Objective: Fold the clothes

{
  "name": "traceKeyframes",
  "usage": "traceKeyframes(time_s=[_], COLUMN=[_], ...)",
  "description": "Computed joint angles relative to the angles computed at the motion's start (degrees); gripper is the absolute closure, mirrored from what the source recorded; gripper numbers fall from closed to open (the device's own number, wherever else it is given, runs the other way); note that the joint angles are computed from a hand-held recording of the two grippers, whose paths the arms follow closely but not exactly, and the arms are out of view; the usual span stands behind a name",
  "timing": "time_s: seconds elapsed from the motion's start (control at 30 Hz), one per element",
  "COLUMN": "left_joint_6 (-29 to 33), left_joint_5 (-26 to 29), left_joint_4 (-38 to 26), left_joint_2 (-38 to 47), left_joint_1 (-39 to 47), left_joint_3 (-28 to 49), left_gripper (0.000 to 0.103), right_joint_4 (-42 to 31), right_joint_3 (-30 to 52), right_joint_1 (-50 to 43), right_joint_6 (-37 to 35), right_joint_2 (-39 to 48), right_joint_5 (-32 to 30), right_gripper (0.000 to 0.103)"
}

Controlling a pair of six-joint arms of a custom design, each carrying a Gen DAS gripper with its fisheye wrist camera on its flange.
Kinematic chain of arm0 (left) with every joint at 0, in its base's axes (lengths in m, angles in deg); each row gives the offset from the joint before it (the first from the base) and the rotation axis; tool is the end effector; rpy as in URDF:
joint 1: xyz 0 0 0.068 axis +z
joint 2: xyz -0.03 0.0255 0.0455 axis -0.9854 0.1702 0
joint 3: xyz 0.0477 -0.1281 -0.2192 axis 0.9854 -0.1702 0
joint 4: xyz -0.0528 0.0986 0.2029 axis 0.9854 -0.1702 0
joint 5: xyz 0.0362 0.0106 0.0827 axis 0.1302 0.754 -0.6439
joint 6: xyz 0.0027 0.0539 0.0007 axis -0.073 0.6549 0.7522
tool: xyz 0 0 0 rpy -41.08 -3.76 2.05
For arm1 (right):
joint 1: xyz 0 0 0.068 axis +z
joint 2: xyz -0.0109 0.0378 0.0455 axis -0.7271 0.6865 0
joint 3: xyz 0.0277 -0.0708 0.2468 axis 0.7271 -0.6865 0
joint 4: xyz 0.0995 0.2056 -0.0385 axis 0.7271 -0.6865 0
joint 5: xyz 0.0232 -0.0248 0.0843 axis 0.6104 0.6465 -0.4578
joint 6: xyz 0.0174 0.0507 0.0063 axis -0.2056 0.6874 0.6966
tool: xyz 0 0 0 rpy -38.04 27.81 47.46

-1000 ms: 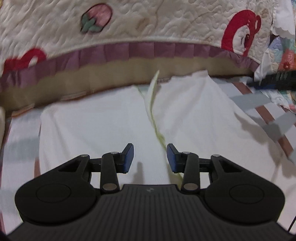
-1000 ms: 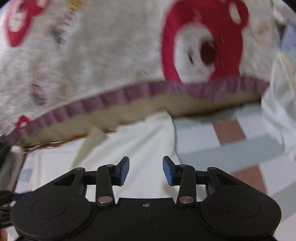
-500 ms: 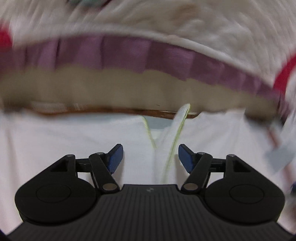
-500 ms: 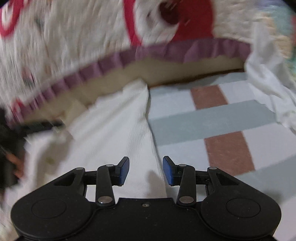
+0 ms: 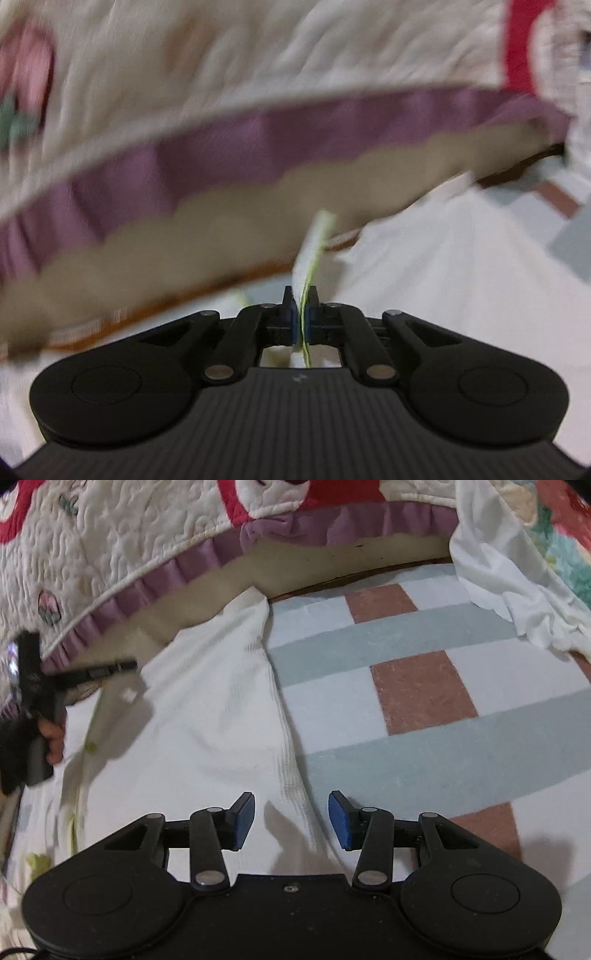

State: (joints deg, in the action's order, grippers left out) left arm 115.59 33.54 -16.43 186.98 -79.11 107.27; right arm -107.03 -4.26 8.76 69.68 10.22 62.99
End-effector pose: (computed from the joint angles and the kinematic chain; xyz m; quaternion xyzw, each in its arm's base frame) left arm 0.4533 -0.0053 0.1891 0.3151 0.8562 -0.0725 0.4029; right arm 0.1758 0.2289 0.1794 0.1812 0.9252 0.1414 0.3021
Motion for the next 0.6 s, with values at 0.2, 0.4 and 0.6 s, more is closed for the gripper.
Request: traceKeyframes(time_s=[0.2, 0.4, 0.6], left_joint_6=[-6.12, -13.05, -7.08], left_joint_5=[-4.99, -3.81, 6.13], left_joint_4=[2.93, -5.76, -7.49], left_joint_2=[1.90, 8.38, -5.68], left_joint_1=[2.08, 6.33, 10.65], left_joint_3=[2.16, 11.58, -3.50], left_gripper=[0.099, 0.085, 0.048], right_joint_4=[-1.81, -12.77, -20.26], right_joint_3=[0.93, 7.14, 0.41], right_joint_1=[-0.55, 0.56, 8.85], right_joint_6=[-3.45, -6.86, 9.65], right_joint_2=[0.64, 3.04, -11.65], right_joint_5=[-0.33, 1.39, 6.99], right_gripper=[0.053, 0.067, 0.059])
